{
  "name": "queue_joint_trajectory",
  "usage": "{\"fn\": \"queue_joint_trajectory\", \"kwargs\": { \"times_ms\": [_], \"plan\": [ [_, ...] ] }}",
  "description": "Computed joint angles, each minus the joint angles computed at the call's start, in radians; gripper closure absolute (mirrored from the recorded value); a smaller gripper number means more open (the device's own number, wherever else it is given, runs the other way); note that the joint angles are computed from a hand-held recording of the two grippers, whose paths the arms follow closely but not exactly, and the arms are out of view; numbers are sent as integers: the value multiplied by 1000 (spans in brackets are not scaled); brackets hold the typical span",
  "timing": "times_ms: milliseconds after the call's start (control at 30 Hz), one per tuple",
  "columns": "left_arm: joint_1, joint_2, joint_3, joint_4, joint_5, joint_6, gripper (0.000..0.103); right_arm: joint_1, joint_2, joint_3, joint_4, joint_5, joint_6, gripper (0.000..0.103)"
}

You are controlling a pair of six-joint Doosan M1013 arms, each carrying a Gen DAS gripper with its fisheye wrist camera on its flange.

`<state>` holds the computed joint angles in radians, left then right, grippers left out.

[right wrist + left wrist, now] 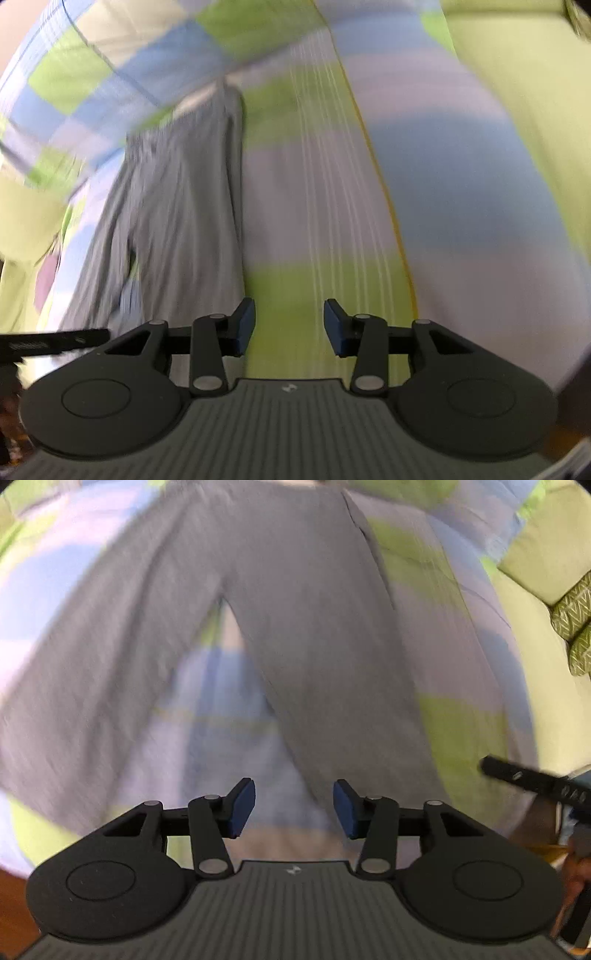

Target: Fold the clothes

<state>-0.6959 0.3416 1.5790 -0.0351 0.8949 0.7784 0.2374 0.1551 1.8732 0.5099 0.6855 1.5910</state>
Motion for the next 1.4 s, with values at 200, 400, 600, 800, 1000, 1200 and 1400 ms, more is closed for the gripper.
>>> {"fn": "queue_joint_trajectory", "kwargs": {
  "times_ms": [200, 400, 600, 800, 1000, 1200, 1400],
  "plan": [
    [-21, -10, 32, -41, -83, -141, 73, 0, -34, 57, 52, -29, -22, 65],
    [-32, -38, 45, 58, -137, -193, 101, 14, -40, 71, 65, -89, -13, 65],
    [-15, -40, 49, 125, -41, -153, 101, 25, -45, 84, 177, -120, -87, 65],
    [-20, -29, 39, 166, -5, -106, 100, 55, -24, 91, 328, -158, -150, 65],
    [-10, -22, 31, 194, 24, -127, 99, 58, -11, 132, 593, -203, -193, 72],
    [-9, -22, 31, 179, 33, -131, 99, 65, 13, 165, 829, -199, -297, 89],
    [-29, -48, 29, 111, -4, -84, 99, 61, -18, 151, 789, -228, -369, 102]
  ]
}}
